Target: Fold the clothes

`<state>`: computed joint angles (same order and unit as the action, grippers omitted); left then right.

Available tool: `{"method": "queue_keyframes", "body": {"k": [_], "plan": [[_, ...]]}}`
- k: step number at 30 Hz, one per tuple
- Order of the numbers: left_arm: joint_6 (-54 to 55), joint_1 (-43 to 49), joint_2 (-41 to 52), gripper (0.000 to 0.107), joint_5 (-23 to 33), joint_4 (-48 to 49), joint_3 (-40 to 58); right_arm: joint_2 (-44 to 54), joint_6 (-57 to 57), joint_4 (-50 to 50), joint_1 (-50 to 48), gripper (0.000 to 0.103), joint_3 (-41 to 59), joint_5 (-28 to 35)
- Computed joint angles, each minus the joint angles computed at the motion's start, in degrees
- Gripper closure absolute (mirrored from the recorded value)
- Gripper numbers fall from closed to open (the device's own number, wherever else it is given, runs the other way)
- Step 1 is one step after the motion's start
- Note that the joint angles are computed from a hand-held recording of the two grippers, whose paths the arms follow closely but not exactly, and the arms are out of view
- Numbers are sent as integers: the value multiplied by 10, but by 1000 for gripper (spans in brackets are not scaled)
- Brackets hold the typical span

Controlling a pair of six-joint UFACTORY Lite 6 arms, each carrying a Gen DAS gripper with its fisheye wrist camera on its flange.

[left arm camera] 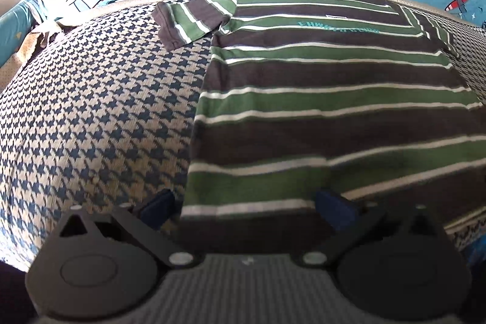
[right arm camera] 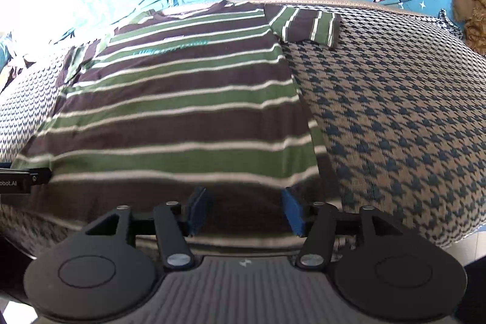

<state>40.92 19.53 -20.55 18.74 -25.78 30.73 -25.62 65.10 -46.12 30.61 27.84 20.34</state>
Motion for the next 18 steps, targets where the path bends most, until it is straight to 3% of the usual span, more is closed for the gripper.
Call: {"method": "queue_keyframes", "body": {"k": [3, 7, 14, 18], "plan": [[-8, 14, -15, 4, 15, 16, -7, -15, 2, 19, 15, 45, -6, 17], [-17, 25, -30, 4, 30, 31, -16, -67, -9, 64, 3, 45, -33, -5], [-45, 26, -39, 4, 36, 59, -20, -70, 146, -93, 63, 45, -38, -8], [-12, 14, -131, 4, 26, 24, -64, -33, 216, -168, 98, 45, -23, 0]]}}
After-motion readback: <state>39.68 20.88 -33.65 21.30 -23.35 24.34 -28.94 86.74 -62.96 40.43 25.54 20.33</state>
